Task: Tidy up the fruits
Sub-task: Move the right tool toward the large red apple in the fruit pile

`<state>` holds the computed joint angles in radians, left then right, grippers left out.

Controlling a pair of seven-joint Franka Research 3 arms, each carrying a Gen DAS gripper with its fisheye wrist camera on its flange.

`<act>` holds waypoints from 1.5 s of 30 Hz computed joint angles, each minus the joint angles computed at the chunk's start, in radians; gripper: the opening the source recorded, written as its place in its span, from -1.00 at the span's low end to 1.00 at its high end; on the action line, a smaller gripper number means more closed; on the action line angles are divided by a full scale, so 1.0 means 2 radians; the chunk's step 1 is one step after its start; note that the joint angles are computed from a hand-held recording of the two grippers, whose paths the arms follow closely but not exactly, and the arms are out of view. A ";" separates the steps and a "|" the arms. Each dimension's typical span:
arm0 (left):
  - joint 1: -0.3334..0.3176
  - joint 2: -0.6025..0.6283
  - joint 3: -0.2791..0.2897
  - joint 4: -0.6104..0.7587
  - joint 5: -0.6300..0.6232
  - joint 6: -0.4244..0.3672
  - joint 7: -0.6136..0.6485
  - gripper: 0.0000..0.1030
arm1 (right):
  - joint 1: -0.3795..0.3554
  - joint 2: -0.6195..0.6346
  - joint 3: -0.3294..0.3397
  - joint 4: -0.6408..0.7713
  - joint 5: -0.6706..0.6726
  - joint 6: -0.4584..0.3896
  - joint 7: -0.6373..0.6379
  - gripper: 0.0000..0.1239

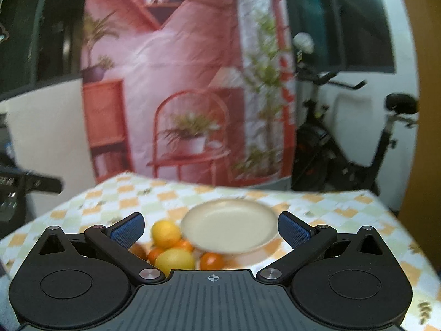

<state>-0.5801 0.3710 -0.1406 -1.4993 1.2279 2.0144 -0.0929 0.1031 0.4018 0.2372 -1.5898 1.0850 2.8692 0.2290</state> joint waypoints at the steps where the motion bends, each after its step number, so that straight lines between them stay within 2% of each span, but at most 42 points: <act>1: 0.002 0.000 0.001 -0.004 0.003 0.009 -0.006 0.63 | -0.002 0.001 0.004 -0.005 0.005 0.001 -0.011 0.66; 5: 0.013 0.009 0.001 -0.002 -0.018 0.026 0.003 0.63 | 0.011 0.007 0.000 -0.017 -0.017 0.005 -0.007 0.66; 9: 0.015 0.018 0.006 0.006 -0.039 0.020 0.022 0.64 | 0.009 0.011 0.001 -0.022 -0.033 -0.022 0.005 0.65; 13: 0.020 0.021 0.010 0.005 -0.044 0.036 0.021 0.64 | 0.011 0.014 -0.005 -0.026 -0.048 -0.029 0.014 0.65; 17: 0.025 0.025 0.012 0.002 -0.052 0.056 0.015 0.64 | 0.011 0.020 -0.017 -0.019 -0.079 -0.068 0.058 0.65; 21: 0.012 0.039 0.018 0.015 -0.047 0.031 -0.002 0.64 | 0.009 0.023 -0.021 -0.017 -0.096 -0.087 0.078 0.65; 23: 0.009 0.039 0.021 0.011 -0.035 0.038 -0.007 0.64 | 0.008 0.022 -0.020 -0.022 -0.103 -0.086 0.068 0.65; 26: -0.003 0.051 0.025 0.027 -0.019 0.016 0.004 0.64 | -0.001 0.019 -0.011 -0.027 -0.089 -0.093 0.048 0.63; 30: 0.002 0.053 0.022 0.026 -0.030 0.032 0.009 0.64 | -0.006 0.020 -0.009 -0.027 -0.072 -0.105 0.028 0.56; 32: 0.006 0.054 0.020 0.027 -0.043 0.041 0.016 0.64 | -0.006 0.026 -0.015 -0.017 -0.080 -0.134 0.038 0.50; 34: 0.006 0.053 0.022 0.022 -0.044 0.050 0.016 0.64 | -0.007 0.032 -0.018 -0.008 -0.086 -0.156 0.038 0.33; 37: 0.004 0.051 0.024 0.018 -0.040 0.055 0.014 0.64 | -0.011 0.044 -0.022 0.010 -0.097 -0.193 0.035 0.24; 40: 0.005 0.052 0.025 0.017 -0.039 0.058 0.016 0.64 | -0.007 0.056 -0.028 0.031 -0.116 -0.222 0.051 0.18; 45: 0.008 0.055 0.024 0.019 -0.049 0.068 0.028 0.64 | -0.005 0.066 -0.029 0.047 -0.132 -0.240 0.057 0.14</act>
